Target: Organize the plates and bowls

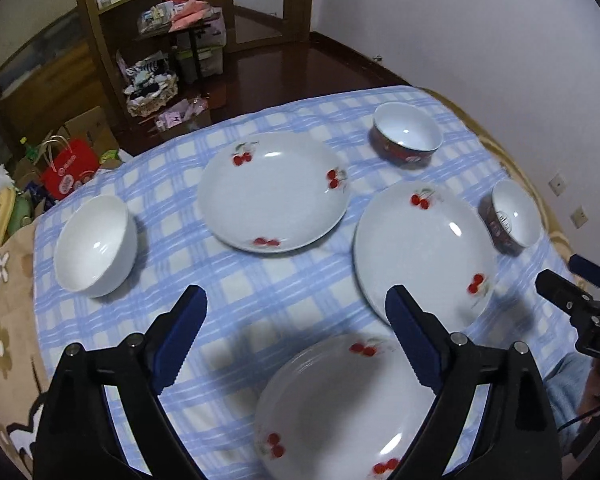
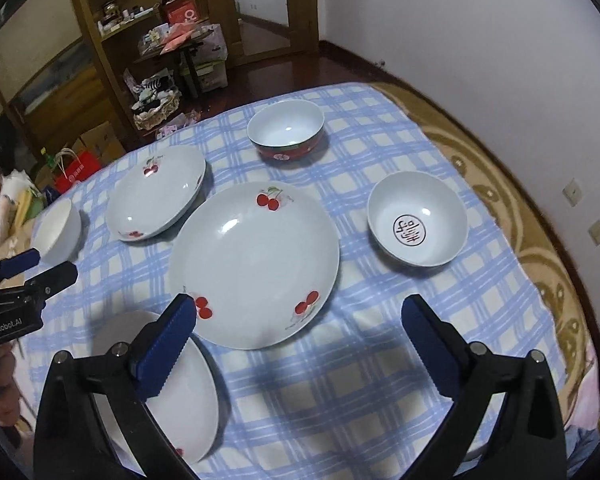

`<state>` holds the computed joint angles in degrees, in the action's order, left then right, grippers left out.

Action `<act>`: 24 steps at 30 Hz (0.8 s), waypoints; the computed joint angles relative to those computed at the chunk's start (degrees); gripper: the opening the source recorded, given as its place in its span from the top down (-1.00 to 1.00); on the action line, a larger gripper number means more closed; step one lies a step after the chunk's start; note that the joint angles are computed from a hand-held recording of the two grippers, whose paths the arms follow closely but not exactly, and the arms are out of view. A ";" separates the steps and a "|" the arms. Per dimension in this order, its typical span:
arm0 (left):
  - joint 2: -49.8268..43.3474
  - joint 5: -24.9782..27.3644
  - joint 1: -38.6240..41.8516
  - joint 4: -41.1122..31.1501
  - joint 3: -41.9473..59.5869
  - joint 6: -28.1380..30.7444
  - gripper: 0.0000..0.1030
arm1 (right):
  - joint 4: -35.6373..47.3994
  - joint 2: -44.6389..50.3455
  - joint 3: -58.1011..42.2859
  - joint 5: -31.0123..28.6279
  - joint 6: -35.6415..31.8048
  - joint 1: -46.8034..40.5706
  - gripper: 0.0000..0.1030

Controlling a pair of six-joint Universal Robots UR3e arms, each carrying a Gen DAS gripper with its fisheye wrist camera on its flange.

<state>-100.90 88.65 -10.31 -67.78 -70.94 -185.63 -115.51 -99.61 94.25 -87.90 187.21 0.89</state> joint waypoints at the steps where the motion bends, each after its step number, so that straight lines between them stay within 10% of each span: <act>1: -1.14 -0.34 -0.11 -0.45 1.38 -0.13 -0.74 | -0.11 0.00 -0.16 0.75 -0.28 -0.72 -1.00; 24: -20.57 -0.38 -2.58 -3.92 17.00 -3.73 -0.74 | -13.44 7.98 2.32 0.70 -4.83 -4.57 -0.87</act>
